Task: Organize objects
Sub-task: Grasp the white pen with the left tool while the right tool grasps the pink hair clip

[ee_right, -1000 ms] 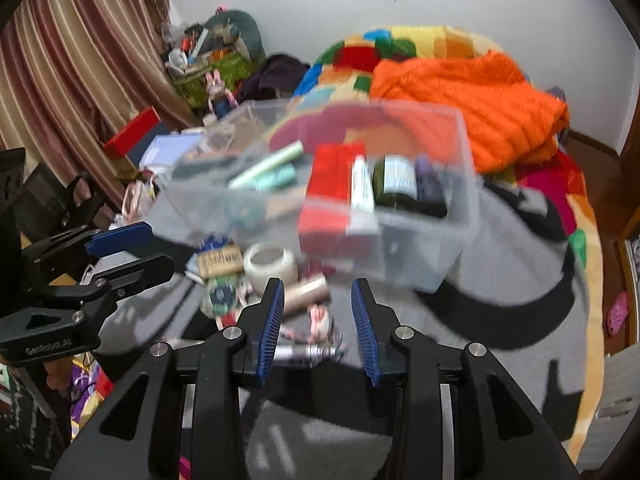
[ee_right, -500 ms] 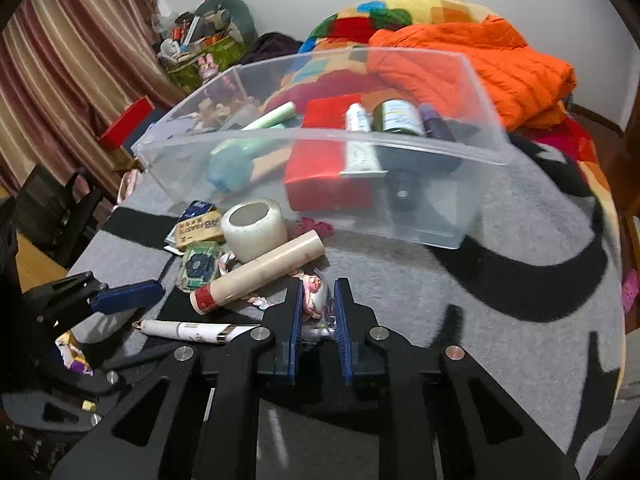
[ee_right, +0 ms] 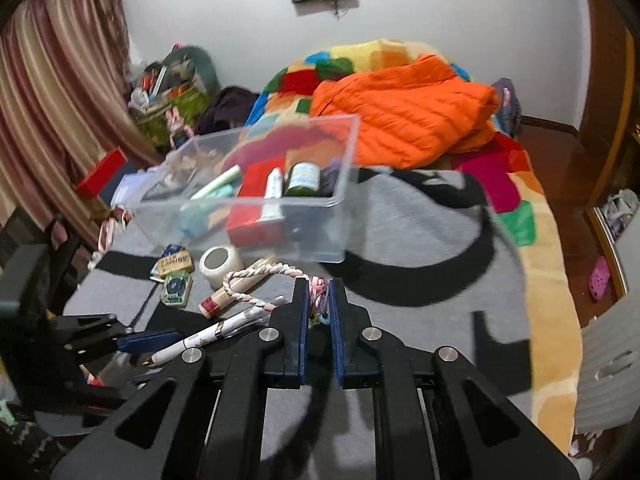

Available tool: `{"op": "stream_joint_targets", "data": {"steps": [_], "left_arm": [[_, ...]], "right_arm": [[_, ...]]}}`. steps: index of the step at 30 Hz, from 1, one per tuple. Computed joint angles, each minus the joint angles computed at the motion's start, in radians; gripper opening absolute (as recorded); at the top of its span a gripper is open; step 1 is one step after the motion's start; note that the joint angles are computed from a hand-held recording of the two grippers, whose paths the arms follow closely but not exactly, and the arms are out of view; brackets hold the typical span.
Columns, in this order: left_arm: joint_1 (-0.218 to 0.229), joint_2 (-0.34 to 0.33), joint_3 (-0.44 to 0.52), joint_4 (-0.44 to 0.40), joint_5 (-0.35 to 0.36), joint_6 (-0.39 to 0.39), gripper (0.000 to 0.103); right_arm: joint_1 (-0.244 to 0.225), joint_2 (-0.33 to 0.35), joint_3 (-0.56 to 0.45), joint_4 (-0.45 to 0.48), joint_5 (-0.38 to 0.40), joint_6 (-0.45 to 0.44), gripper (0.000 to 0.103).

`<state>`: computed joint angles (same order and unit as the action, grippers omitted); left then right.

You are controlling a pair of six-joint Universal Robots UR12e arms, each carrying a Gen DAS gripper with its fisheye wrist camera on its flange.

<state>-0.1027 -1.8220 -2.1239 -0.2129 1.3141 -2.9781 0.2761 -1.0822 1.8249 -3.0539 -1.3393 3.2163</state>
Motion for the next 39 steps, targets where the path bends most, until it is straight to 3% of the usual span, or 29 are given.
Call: {"op": "stream_joint_targets", "data": {"steps": [3,6,8,11,18,26,30,31,39], "left_arm": [[-0.015,-0.023,0.02,0.019,0.028,0.009,0.036],[-0.03,-0.037,0.027,0.049,0.06,0.009,0.027],[-0.032,-0.04,0.027,0.058,0.072,0.001,0.015],[-0.025,-0.033,0.018,0.061,0.07,-0.017,0.01],[-0.009,-0.015,0.0,0.061,0.05,-0.055,0.01],[-0.002,0.007,-0.013,0.097,0.023,-0.084,0.01],[0.003,0.018,-0.017,0.116,0.009,-0.092,0.01],[0.003,0.02,-0.017,0.12,0.007,-0.094,0.01],[0.01,0.034,-0.015,0.158,0.0,-0.109,0.01]], "right_arm": [[-0.009,-0.008,0.016,-0.004,0.003,0.006,0.009],[-0.016,-0.009,0.03,0.029,0.019,0.01,0.009],[-0.016,-0.007,0.037,0.062,0.029,0.002,0.009],[-0.016,-0.011,0.048,0.115,0.05,-0.041,0.009],[-0.025,-0.005,0.033,0.084,0.064,-0.034,0.026],[0.003,0.072,-0.074,0.175,-0.055,-0.075,0.026],[0.019,0.078,-0.072,0.134,-0.106,-0.1,0.022],[0.022,0.078,-0.071,0.132,-0.109,-0.108,0.018],[0.012,0.052,-0.048,0.084,-0.073,-0.081,0.018]]}}
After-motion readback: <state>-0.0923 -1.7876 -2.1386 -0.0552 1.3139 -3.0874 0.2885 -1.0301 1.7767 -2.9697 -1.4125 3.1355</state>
